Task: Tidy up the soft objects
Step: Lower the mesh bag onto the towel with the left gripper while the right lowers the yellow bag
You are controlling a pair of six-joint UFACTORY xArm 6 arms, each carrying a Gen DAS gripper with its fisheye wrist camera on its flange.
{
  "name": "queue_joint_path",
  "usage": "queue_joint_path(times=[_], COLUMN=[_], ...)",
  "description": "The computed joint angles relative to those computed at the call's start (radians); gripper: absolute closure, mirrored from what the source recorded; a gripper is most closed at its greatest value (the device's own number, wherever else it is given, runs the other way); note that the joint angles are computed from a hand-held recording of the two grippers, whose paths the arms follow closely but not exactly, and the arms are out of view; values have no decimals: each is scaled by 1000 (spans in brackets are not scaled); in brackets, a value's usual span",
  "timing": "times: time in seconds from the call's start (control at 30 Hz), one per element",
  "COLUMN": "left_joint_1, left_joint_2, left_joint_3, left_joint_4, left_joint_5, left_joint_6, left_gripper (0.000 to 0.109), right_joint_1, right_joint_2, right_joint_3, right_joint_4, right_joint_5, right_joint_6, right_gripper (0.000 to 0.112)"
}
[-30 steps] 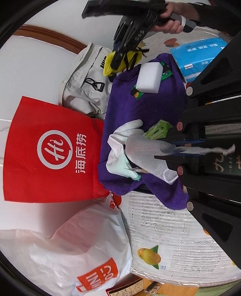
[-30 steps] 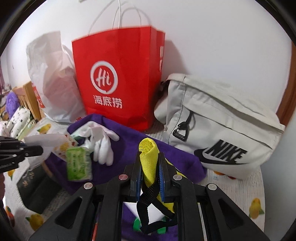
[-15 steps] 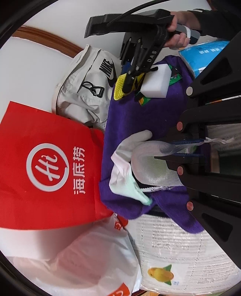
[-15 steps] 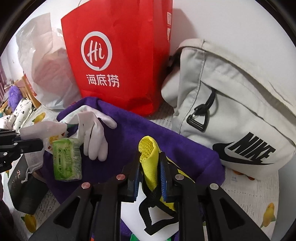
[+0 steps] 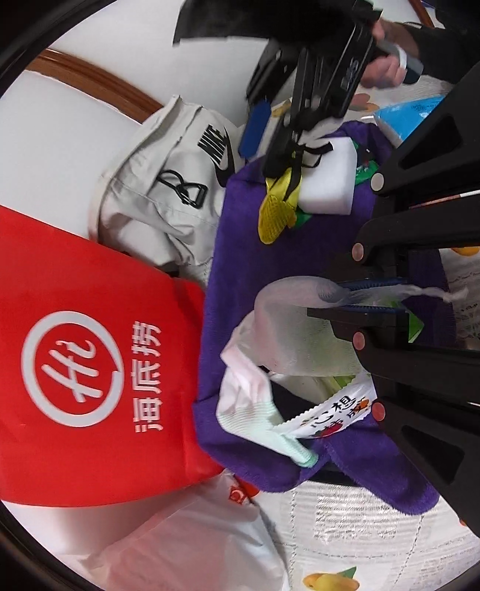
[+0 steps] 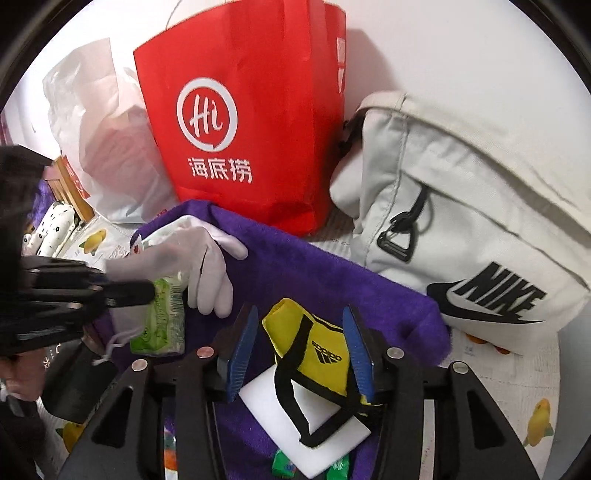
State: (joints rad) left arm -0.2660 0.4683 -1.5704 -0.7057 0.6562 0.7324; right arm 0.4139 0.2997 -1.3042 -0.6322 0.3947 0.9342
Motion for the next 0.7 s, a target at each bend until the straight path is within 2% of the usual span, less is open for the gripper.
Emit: queue_joint_path(times=[0.2,0.23,0.3,0.37,0.43,0.7], left_joint_1=[-7,-8,-11,-12,-16,-18], left_joint_2=[11,13,20,12,-10,-87], left_joint_3=[-5,-7,-16,-6,24,116], left_joint_4=[47,58,94,98,113,196], left_joint_5=[-2,-3,-1,-7,-42,-81], left_joint_6=[-42,-54,-96,-108,-122,-166], left_gripper=[100,96,83,59,44,39], right_joint_1=[28,32,39,47,53,78], right_joint_2=[-79,-93,-117,-134,-147,-183], right_joint_3=[73,88,114,134,151,195], right_joint_4=[-76,-89,-99,-102,-96,-94], right_joint_5=[26,26,25,27,25,42], right_joint_6=[79,96,117,133,141,186], right_gripper=[62,62,62,62,62,62])
